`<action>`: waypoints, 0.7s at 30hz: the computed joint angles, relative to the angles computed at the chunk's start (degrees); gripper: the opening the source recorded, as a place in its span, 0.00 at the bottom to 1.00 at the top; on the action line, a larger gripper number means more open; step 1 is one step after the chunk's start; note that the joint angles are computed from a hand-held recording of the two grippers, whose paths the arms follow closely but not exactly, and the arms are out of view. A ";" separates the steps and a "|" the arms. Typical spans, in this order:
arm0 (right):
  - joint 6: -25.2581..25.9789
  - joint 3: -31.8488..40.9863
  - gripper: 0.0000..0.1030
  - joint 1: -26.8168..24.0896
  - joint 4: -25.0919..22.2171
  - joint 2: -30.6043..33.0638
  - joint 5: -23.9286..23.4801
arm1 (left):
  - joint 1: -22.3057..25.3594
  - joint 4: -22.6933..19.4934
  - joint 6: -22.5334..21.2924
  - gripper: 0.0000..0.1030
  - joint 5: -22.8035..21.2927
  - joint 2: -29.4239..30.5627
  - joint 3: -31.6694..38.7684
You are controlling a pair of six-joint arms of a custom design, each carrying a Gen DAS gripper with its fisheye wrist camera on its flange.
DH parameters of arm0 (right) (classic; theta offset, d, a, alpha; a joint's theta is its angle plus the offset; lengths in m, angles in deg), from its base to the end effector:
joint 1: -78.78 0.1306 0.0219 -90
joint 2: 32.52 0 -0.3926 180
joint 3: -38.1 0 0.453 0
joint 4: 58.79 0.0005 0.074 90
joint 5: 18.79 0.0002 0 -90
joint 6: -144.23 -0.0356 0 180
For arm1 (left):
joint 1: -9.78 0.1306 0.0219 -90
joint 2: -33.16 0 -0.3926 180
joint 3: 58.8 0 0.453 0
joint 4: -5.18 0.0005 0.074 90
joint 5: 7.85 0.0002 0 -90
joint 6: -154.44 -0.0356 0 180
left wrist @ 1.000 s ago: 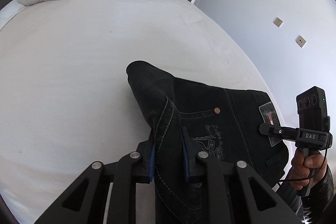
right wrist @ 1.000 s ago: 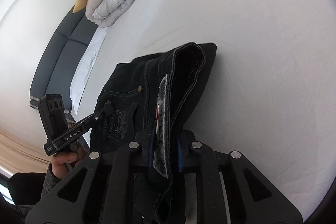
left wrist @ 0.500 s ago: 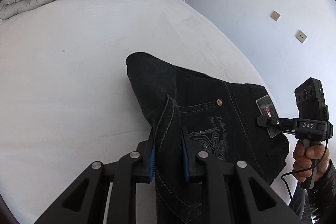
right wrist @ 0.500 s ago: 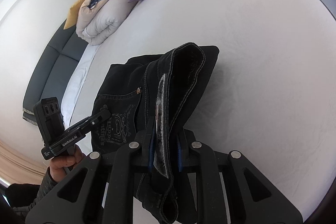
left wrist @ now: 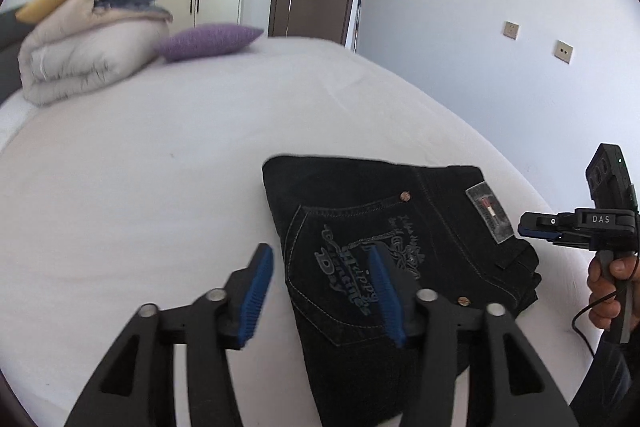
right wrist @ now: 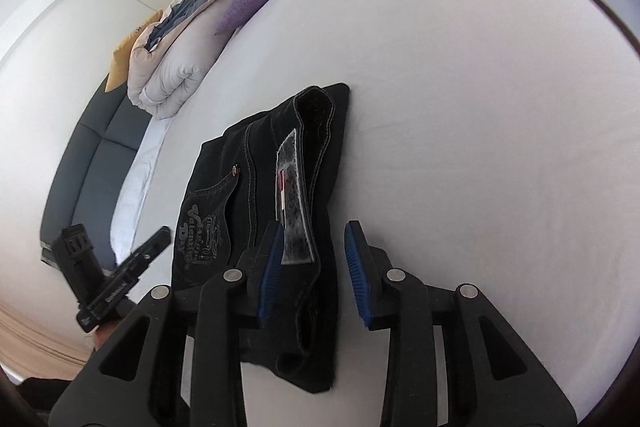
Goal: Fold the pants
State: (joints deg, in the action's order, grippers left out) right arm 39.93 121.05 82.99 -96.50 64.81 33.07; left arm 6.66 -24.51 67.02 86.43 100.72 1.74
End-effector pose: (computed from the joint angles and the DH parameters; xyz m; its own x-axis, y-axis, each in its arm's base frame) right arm 0.5702 0.0635 0.3269 -0.8702 0.1307 -0.4750 -0.2283 0.7474 0.6239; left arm 0.4085 -0.0254 0.3725 -0.6014 -0.0122 -0.7989 0.0870 0.9929 -0.0807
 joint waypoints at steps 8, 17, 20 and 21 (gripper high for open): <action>5.21 -14.49 0.48 3.72 6.59 -24.91 17.26 | -13.53 7.50 -7.59 1.00 -24.42 -18.21 -6.47; 6.73 -25.23 1.00 11.08 21.19 -48.79 35.75 | -25.84 3.70 -2.37 1.00 -45.80 -32.59 -7.72; 8.64 -24.85 1.00 11.79 17.66 -53.07 36.80 | -25.23 -6.07 4.50 1.00 -44.53 -32.25 -4.84; 8.76 -24.41 1.00 12.24 15.72 -53.84 36.56 | -25.08 -8.23 6.30 1.00 -45.33 -31.98 -4.37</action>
